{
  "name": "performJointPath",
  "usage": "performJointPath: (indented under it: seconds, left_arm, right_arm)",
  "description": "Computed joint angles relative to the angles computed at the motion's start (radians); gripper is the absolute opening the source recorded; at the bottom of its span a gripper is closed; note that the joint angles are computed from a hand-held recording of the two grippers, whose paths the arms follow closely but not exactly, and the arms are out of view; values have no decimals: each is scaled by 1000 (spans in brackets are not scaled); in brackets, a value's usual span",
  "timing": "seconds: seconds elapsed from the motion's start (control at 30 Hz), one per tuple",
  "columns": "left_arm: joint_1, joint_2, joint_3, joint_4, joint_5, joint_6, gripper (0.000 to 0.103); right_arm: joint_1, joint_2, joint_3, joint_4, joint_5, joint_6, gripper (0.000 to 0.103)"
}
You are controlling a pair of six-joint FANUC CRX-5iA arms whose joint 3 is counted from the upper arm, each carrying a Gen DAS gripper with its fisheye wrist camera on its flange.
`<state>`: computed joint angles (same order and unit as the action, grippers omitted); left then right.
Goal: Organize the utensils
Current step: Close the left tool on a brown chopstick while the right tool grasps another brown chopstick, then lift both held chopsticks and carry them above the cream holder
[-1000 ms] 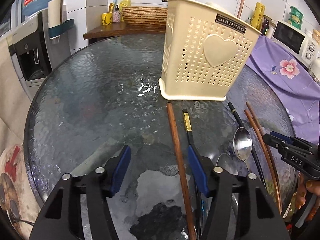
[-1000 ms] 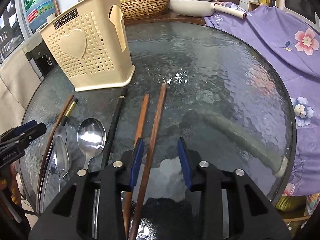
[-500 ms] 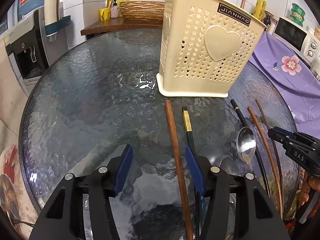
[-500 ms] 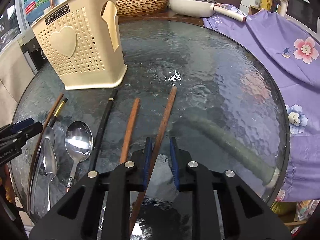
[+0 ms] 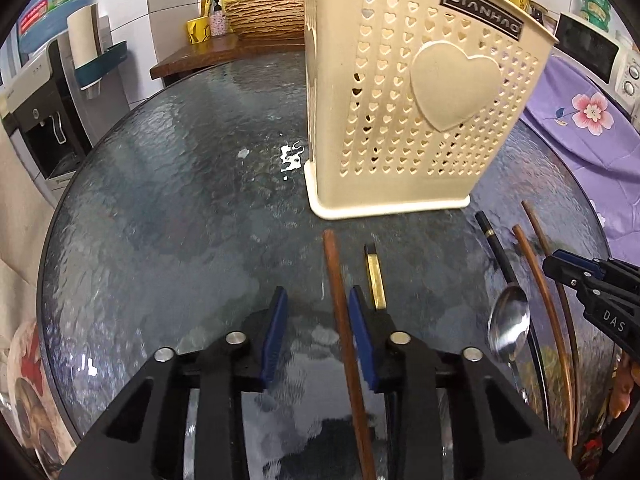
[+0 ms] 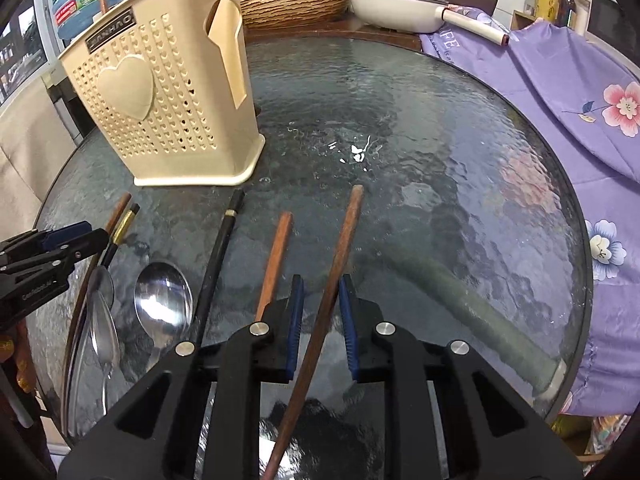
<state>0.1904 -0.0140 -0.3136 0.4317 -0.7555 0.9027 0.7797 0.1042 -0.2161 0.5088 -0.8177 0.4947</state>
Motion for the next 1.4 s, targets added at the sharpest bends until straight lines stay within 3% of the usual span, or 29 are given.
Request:
performJointPath:
  seconds: [0.47, 0.6, 0.9, 1.23, 1.4]
  left_arm:
    - [-30, 51, 79, -81, -13, 69, 11]
    - [-35, 55, 86, -103, -4, 85, 9]
    - [-39, 42, 62, -87, 19, 101, 8]
    - [-4, 23, 23, 36, 35, 24, 7]
    - [27, -57, -45, 184, 59, -102, 7]
  right_arm:
    - [-53, 105, 142, -54, -36, 76, 14]
    - [-60, 126, 161, -41, -51, 85, 8]
    - [-36, 116, 131, -1, -35, 42, 8]
    - [-47, 27, 26, 58, 105, -26, 8]
    - [-51, -44, -46, 122, 198, -84, 8]
